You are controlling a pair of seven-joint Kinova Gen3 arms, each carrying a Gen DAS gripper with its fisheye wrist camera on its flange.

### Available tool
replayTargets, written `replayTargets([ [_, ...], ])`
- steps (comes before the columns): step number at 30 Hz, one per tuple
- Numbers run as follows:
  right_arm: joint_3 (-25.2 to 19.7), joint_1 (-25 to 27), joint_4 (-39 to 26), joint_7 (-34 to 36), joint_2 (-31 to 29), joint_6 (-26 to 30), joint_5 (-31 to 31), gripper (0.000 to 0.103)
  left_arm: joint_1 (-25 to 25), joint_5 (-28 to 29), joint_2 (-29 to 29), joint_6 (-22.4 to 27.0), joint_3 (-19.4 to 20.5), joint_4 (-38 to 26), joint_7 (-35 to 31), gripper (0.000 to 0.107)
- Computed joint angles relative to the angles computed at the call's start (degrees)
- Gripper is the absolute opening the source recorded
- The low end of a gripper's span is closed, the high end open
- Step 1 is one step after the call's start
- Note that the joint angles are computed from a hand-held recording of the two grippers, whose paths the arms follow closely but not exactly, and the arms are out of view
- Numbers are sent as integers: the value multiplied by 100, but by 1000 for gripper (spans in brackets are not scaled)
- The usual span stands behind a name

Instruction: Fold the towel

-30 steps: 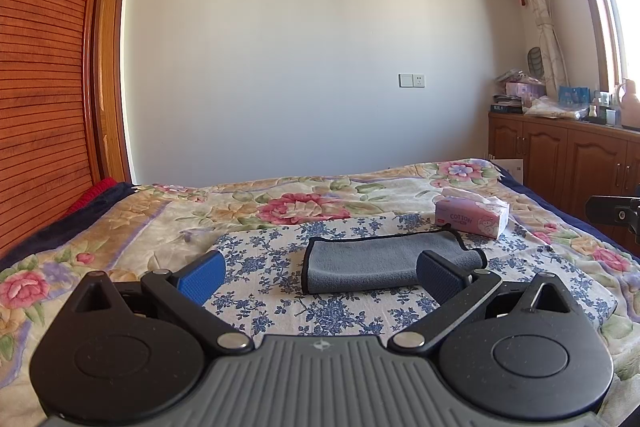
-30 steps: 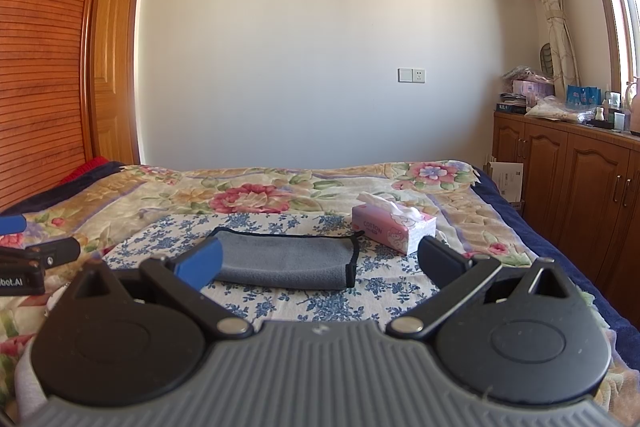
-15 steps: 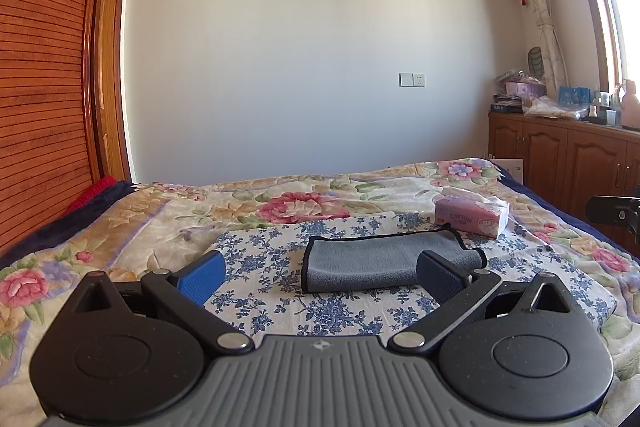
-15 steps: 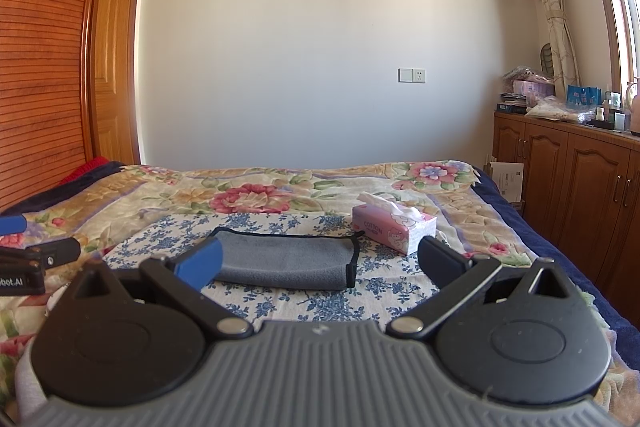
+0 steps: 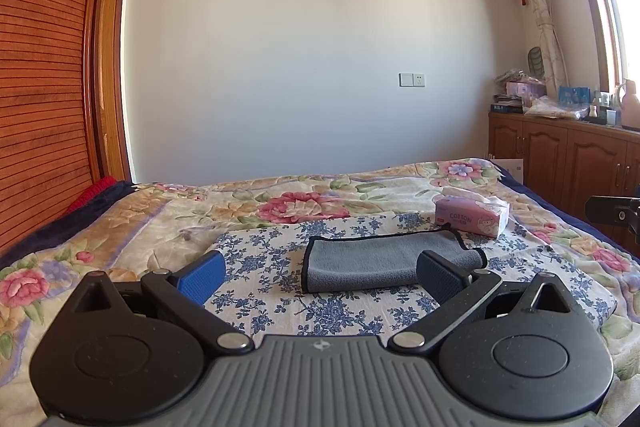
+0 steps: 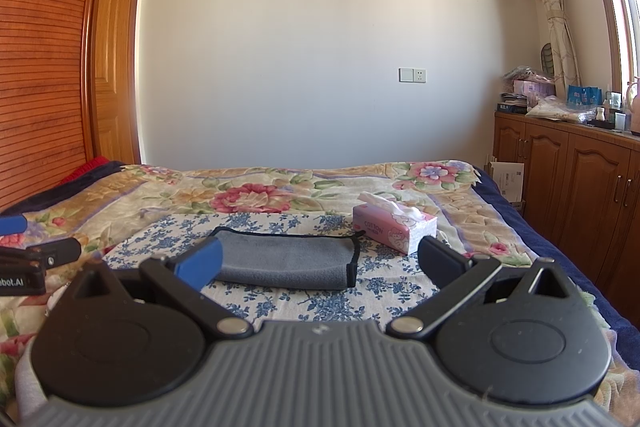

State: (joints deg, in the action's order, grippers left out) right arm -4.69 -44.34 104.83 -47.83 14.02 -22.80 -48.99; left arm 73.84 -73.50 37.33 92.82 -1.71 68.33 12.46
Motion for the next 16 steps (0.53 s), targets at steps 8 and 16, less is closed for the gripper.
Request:
replayTargets([
  [8, -7, 7, 2, -9, 2, -3, 9, 103, 0, 5, 1, 3, 2, -8, -7, 103],
  [16, -4, 7, 6, -19, 2, -3, 21, 103, 7, 17, 63, -3, 6, -56, -8, 103],
])
